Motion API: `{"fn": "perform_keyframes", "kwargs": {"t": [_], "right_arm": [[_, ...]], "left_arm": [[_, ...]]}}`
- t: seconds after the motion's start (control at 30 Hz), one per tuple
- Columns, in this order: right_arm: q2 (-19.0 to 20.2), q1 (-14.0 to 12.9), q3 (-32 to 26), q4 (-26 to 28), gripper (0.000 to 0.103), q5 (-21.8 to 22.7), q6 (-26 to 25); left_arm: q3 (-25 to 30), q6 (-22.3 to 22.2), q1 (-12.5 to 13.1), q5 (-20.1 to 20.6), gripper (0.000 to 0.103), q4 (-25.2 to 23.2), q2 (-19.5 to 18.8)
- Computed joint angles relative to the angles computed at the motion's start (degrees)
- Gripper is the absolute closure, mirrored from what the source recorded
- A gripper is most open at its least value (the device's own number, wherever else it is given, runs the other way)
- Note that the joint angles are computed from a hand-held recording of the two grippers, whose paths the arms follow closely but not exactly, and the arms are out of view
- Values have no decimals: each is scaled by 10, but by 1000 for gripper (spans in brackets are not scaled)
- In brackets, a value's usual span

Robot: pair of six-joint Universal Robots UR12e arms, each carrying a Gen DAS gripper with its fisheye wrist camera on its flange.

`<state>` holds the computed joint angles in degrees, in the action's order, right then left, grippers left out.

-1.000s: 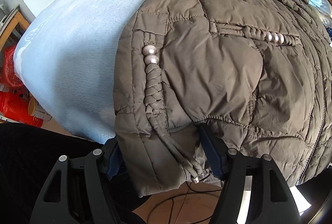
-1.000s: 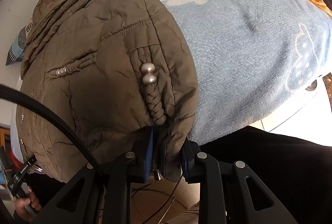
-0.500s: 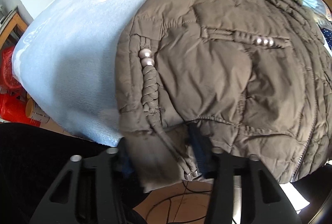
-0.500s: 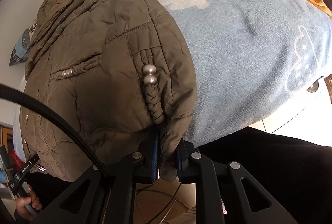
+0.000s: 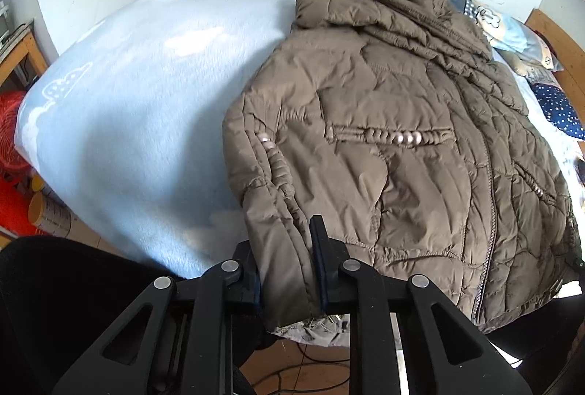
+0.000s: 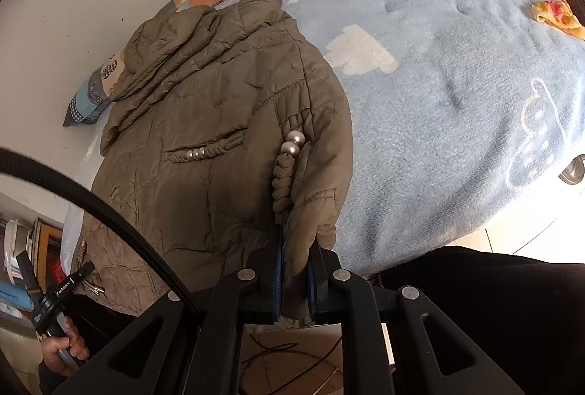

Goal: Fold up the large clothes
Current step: 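Lift the hem with both grippers and fold it toward the hood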

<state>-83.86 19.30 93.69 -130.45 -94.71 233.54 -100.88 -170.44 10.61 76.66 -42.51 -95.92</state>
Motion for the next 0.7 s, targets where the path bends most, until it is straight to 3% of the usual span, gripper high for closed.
{"fn": "perform_keyframes", "kwargs": {"t": [0.2,0.5,0.7], "right_arm": [[-9,-1,12,-43,92,3,-8],[-19,-1,7,-84,92,-22,-65],[-15,2,-10,-112,92,-47,-105]], "left_arm": [[-1,20,16,-46,84,10,6],[12,46,37,-112,84,-2,5],[21,55,42,-134,84,3,5]]}}
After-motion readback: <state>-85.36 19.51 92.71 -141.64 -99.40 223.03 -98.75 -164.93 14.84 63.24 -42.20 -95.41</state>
